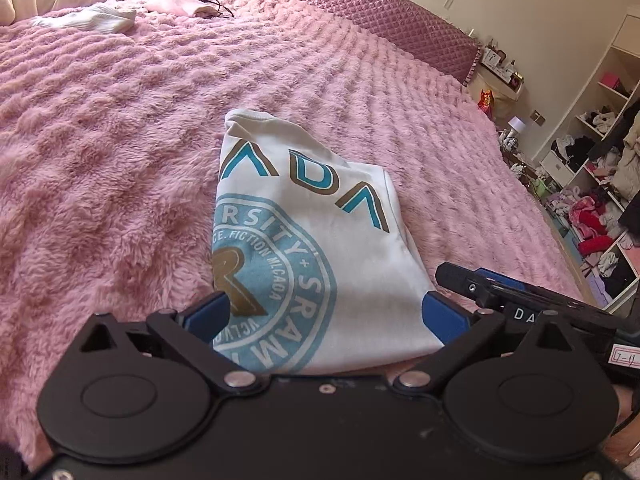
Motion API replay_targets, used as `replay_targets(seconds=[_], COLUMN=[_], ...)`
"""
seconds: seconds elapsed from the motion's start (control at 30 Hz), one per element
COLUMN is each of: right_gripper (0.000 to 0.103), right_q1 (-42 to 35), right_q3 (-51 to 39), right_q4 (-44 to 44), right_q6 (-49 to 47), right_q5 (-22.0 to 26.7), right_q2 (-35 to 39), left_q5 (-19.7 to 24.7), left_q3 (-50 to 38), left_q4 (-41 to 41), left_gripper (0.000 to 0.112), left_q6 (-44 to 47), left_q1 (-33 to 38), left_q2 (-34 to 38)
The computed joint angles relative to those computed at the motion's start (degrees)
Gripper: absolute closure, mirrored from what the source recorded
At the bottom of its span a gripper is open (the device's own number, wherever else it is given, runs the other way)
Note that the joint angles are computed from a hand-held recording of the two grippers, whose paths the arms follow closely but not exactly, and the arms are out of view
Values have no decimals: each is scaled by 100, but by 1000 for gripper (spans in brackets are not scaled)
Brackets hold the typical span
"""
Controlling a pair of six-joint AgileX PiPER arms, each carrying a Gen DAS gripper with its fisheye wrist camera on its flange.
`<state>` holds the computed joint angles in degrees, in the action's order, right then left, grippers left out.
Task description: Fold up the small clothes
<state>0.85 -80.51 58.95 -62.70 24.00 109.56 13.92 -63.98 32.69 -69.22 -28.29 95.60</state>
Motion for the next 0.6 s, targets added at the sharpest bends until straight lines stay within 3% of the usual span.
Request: replay_targets(seconds=[0.07,0.2,0.33,0.47,0.6], right_gripper=[40,38,34,21,9], right_q1=[-19,-62,-303,-548,-732], right_q3=[278,806,1173,1481,1685], right_q4=[-101,-745,-1165,-1601,-1910], right_q6=[45,639,1062,1336,1609], right_q5=[29,59,514,911,1242], right_q2=[-339,-1109,-1852,-2571,-3101], left_q5=[301,1369,2476,3716,4632], left_q3=[122,23,-144,-384,-539], left_q4=[420,695,1149,1229,1128], left_gripper=[9,9,9,9,9], left_q6=[-523,-815,-1027,-1253,-1563], left_q1=[-216,-817,-1597,-2431,-3080], left_q2=[-291,-781,-1167,-1465,-1667])
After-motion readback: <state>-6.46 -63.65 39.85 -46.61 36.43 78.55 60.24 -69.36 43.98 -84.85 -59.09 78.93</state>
